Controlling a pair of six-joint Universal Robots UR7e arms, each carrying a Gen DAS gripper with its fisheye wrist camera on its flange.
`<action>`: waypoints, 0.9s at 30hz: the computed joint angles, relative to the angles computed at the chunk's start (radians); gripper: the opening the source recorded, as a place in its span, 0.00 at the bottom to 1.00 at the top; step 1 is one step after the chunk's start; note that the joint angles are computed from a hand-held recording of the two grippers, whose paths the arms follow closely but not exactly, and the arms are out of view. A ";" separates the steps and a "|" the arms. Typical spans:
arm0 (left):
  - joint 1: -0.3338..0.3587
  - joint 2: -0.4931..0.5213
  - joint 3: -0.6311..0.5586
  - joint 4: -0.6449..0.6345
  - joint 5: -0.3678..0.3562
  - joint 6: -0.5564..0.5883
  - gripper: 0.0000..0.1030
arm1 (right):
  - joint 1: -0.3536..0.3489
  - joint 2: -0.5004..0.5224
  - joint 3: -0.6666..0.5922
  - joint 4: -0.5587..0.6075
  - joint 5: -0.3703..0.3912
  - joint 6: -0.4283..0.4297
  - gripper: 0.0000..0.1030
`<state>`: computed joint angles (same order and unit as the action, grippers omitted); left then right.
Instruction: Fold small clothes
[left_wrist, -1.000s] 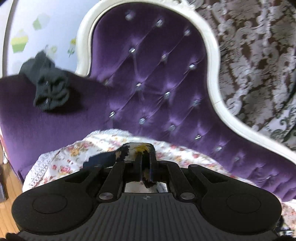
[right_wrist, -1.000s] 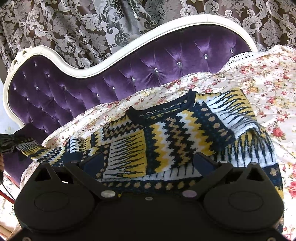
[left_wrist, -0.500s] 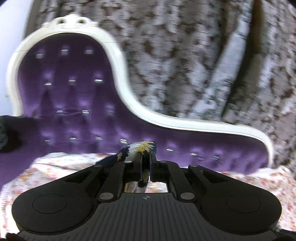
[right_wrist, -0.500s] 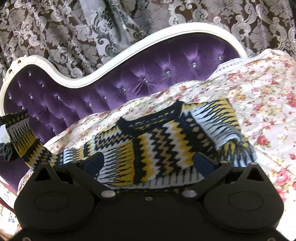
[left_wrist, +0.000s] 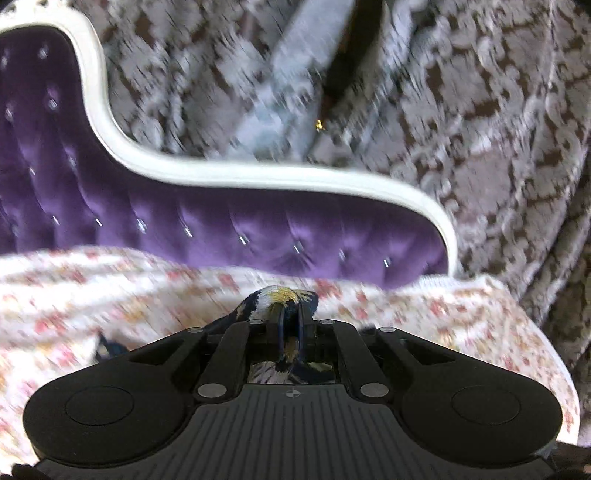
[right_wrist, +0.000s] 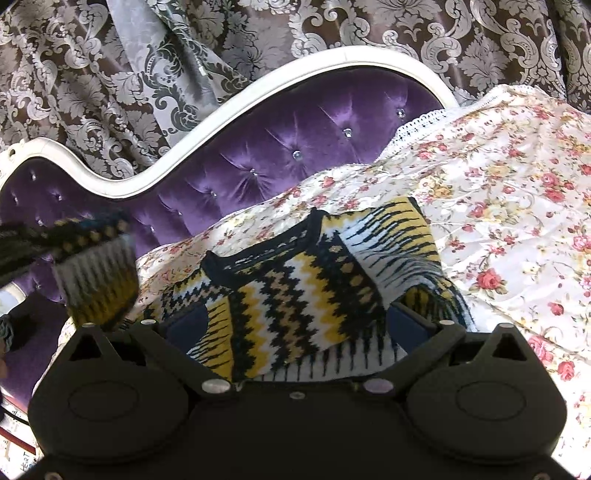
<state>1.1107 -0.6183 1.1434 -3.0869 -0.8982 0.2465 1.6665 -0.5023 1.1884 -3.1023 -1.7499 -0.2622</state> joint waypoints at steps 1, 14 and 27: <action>0.002 0.013 0.000 0.009 -0.002 -0.008 0.06 | 0.000 0.001 -0.002 0.001 -0.003 0.003 1.00; -0.017 0.040 0.093 -0.064 0.028 0.268 0.51 | -0.003 0.012 -0.014 0.005 -0.031 0.005 1.00; 0.052 -0.028 0.143 -0.165 0.257 0.133 0.58 | 0.013 0.036 -0.025 0.009 -0.076 -0.088 1.00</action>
<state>1.1630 -0.6458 1.2869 -3.2520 -0.6413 0.3797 1.6794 -0.4662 1.1634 -3.0934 -1.8258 -0.3498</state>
